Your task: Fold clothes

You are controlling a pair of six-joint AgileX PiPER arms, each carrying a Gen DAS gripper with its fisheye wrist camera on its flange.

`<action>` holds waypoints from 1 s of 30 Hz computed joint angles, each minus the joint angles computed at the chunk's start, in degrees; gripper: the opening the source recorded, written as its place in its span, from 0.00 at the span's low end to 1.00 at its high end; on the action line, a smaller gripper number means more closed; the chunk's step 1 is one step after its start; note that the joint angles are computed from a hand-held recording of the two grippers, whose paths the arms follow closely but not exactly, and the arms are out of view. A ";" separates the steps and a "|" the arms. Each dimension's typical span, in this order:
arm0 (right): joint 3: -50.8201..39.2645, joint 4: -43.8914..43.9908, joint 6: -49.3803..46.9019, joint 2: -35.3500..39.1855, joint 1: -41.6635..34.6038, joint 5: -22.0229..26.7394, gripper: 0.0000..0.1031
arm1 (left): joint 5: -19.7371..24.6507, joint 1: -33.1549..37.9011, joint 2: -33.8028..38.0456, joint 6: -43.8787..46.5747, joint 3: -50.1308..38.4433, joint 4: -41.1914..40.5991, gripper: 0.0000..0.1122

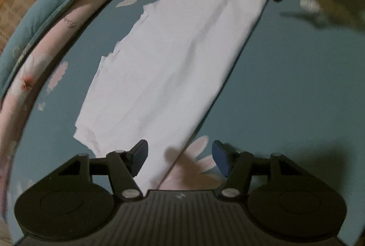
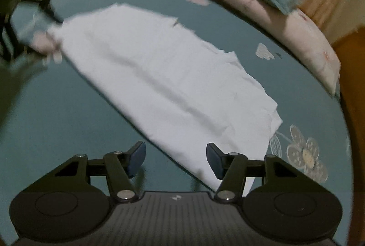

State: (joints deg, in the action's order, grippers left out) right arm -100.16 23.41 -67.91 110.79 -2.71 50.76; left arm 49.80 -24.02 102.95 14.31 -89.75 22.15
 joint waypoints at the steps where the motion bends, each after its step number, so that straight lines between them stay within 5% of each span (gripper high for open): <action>1: 1.92 -1.54 -1.51 -0.46 1.04 -2.03 0.62 | -0.76 0.07 0.18 0.26 0.88 1.78 0.55; 6: 11.09 -5.00 -8.14 -2.72 4.54 -13.25 0.62 | -6.74 0.14 -0.85 -0.27 6.68 8.40 0.60; 11: 16.50 -4.61 -13.82 -4.06 6.48 -23.23 0.63 | -8.61 -2.65 -0.38 -6.55 11.00 25.36 0.60; 17: 16.03 -7.13 -14.05 -3.49 5.96 -25.68 0.65 | -8.69 -3.38 -0.69 -8.26 14.53 34.38 0.60; 22: 18.71 -9.67 -15.47 -3.25 3.42 -32.62 0.65 | -9.30 -4.53 -0.98 -13.62 18.52 43.31 0.60; 27: 20.80 -7.12 -17.43 -1.54 5.88 -41.76 0.64 | -9.18 -5.88 4.86 -17.71 12.56 46.08 0.60; 30: 19.49 -7.64 -16.42 -0.92 6.28 -40.42 0.63 | -9.21 -5.86 4.64 -17.53 13.04 46.37 0.60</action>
